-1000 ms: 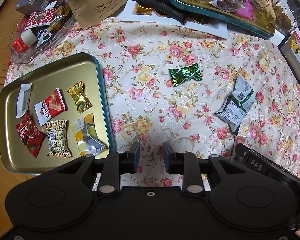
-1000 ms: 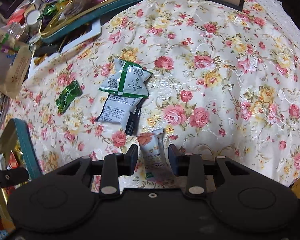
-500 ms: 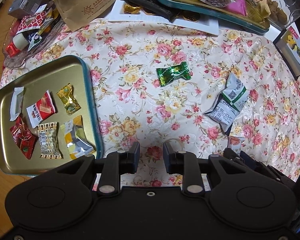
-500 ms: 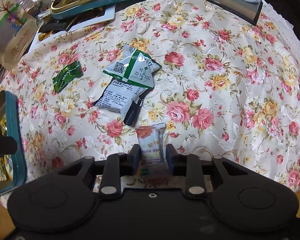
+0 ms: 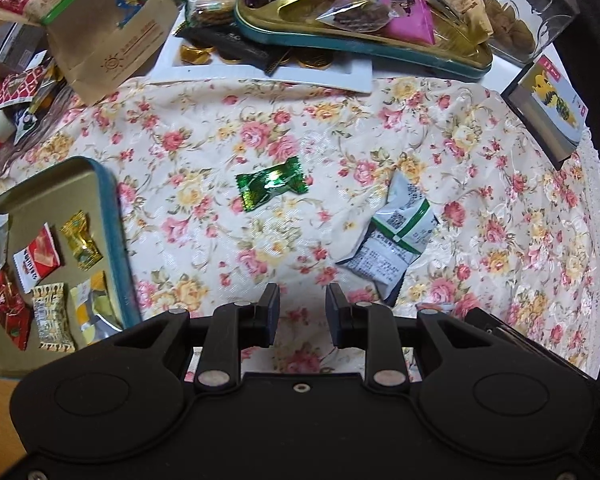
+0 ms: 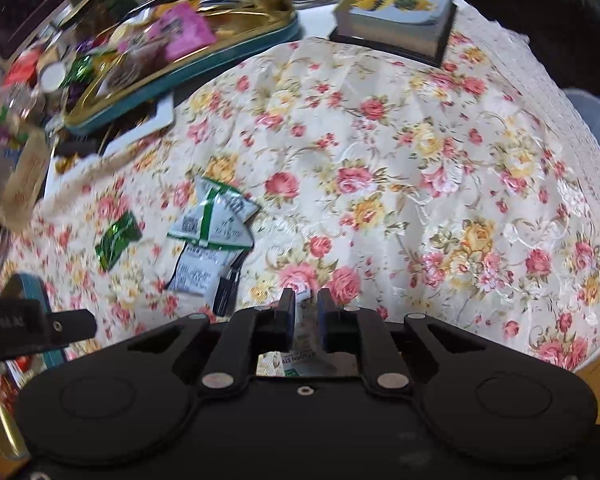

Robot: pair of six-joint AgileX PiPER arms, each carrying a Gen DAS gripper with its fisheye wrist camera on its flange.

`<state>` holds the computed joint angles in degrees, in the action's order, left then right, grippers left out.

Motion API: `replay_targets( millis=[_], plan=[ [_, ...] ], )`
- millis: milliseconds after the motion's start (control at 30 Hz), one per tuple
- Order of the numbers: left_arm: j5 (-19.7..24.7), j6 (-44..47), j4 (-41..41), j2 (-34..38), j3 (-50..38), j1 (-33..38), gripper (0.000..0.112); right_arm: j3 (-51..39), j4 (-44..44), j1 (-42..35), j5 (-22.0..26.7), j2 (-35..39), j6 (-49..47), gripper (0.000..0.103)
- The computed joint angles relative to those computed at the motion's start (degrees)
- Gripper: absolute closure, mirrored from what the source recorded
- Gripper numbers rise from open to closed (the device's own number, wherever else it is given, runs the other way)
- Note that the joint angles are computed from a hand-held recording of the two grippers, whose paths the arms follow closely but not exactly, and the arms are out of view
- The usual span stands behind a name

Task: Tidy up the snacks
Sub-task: 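Lift the white-and-orange packet with the right tool while the left tool approaches the grey-and-green packet, then close the left tool on the grey-and-green packet and lift it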

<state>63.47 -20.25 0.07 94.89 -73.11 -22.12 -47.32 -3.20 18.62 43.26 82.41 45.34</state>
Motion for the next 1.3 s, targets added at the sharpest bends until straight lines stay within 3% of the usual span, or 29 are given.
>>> replay_targets(
  millis=[133, 200, 267, 367, 533, 667, 700, 733, 833, 1067, 1300],
  plan=[
    [0.09, -1.09, 0.72, 0.76, -0.3, -0.98, 0.077, 0.65, 9.33, -7.42, 0.57, -1.56, -8.5, 0.084],
    [0.29, -1.61, 1.22, 0.97, -0.3, -1.17, 0.077, 1.04, 13.55, -9.06, 0.94, -1.45, -13.84, 0.077],
    [0.23, -2.03, 1.62, 0.94, -0.11, -1.12, 0.077, 1.69, 16.91, -9.06, 0.95, -0.36, -18.91, 0.076],
    [0.26, -2.25, 1.63, 0.83, -0.08, -0.86, 0.077, 2.81, 14.89, -5.59, -0.51, -0.07, -17.92, 0.075],
    [0.12, -2.26, 1.62, 0.78, -0.23, -1.18, 0.077, 3.0, 3.91, 1.78, -3.34, 2.31, -9.16, 0.071],
    [-0.46, -2.24, 1.83, 0.51, -0.11, -1.67, 0.077, 3.49, 2.45, 3.09, -5.06, 4.53, -8.87, 0.071],
    [-0.67, -2.37, 2.0, 0.47, -0.06, -1.83, 0.077, 3.55, 2.88, 2.96, -5.13, 4.87, -9.39, 0.072],
    [-0.94, -2.5, 2.15, 0.43, 0.01, -1.96, 0.077, 3.57, 2.27, 3.31, -5.05, 5.01, -8.96, 0.08],
    [-2.09, -2.92, 2.69, 0.37, 0.47, -2.41, 0.077, 3.69, -0.73, 4.23, -4.67, 4.51, -7.85, 0.083],
    [-7.01, -5.17, 9.0, 1.22, 1.16, -7.55, 0.077, 1.4, 1.97, -4.34, -0.94, -1.14, -7.0, 0.083],
    [-6.27, 4.37, 3.19, 7.07, -6.18, -9.11, 0.077, -1.76, 5.54, -12.25, 1.61, -5.29, -7.24, 0.083]
  ],
)
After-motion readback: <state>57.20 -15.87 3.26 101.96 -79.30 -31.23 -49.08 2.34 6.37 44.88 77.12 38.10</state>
